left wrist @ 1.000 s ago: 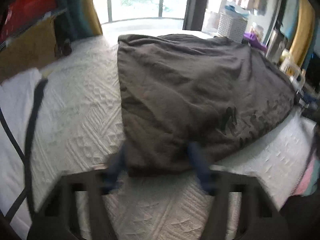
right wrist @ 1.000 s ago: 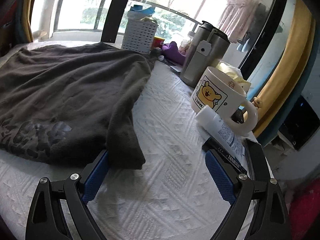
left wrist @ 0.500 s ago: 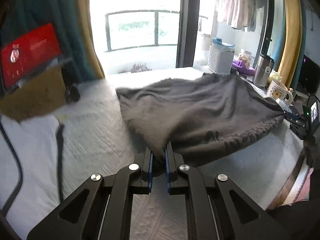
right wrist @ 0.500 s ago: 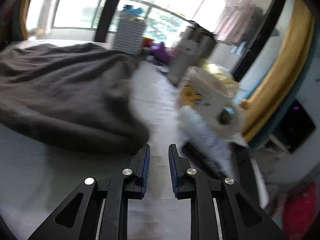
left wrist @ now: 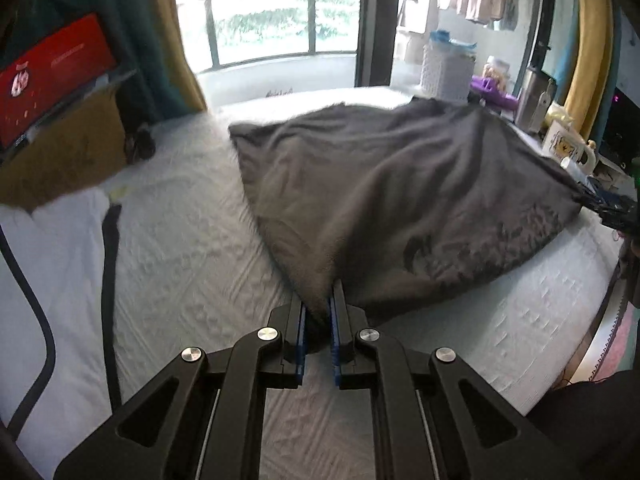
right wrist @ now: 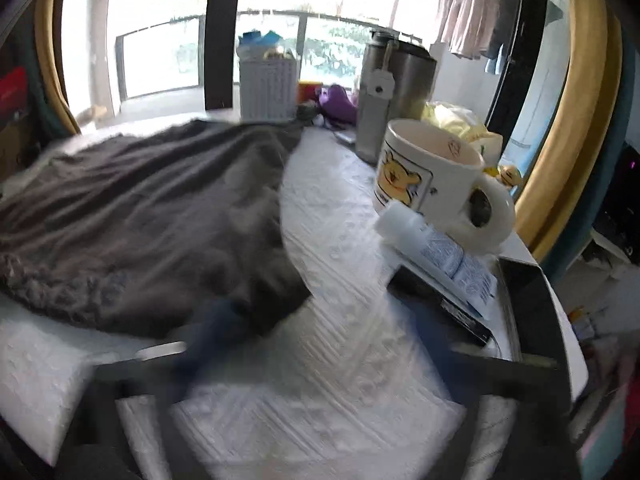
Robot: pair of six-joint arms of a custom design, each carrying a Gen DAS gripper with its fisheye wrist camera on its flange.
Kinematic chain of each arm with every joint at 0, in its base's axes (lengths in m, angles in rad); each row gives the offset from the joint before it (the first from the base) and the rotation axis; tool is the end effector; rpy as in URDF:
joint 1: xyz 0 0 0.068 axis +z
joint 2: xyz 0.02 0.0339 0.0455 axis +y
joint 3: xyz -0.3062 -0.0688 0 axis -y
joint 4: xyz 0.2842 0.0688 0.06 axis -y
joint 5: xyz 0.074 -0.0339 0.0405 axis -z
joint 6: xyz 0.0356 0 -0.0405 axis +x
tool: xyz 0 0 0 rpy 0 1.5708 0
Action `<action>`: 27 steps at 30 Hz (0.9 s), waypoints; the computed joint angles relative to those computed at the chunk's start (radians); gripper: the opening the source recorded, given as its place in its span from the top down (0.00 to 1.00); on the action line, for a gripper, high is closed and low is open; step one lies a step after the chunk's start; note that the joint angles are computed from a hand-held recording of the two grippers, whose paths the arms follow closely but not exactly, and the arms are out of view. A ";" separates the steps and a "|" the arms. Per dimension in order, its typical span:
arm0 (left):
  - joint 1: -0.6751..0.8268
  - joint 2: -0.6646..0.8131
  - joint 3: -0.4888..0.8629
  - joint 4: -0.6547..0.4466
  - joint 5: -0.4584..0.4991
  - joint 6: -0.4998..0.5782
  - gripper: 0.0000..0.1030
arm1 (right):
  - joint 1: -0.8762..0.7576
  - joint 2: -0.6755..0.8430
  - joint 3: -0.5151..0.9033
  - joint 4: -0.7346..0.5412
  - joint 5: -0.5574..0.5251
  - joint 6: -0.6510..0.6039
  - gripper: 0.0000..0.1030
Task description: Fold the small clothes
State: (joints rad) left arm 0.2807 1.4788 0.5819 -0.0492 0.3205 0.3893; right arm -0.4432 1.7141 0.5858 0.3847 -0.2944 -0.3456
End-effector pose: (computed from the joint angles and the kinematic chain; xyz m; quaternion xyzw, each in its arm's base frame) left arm 0.2713 0.0666 0.1463 0.0999 0.9354 -0.0437 0.3364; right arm 0.2928 -0.1275 0.1123 -0.0147 0.9076 -0.0288 0.4186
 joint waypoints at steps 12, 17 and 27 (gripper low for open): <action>0.033 0.003 -0.011 -0.009 0.060 0.017 0.92 | -0.044 0.156 0.201 -0.227 -0.260 0.076 0.90; 0.075 -0.041 0.009 -0.076 0.125 0.037 0.92 | -0.071 0.002 0.127 -0.301 -0.296 -0.002 0.93; 0.148 -0.015 0.006 -0.171 0.135 0.108 0.92 | -0.195 0.016 0.017 -0.285 -0.283 -0.071 0.93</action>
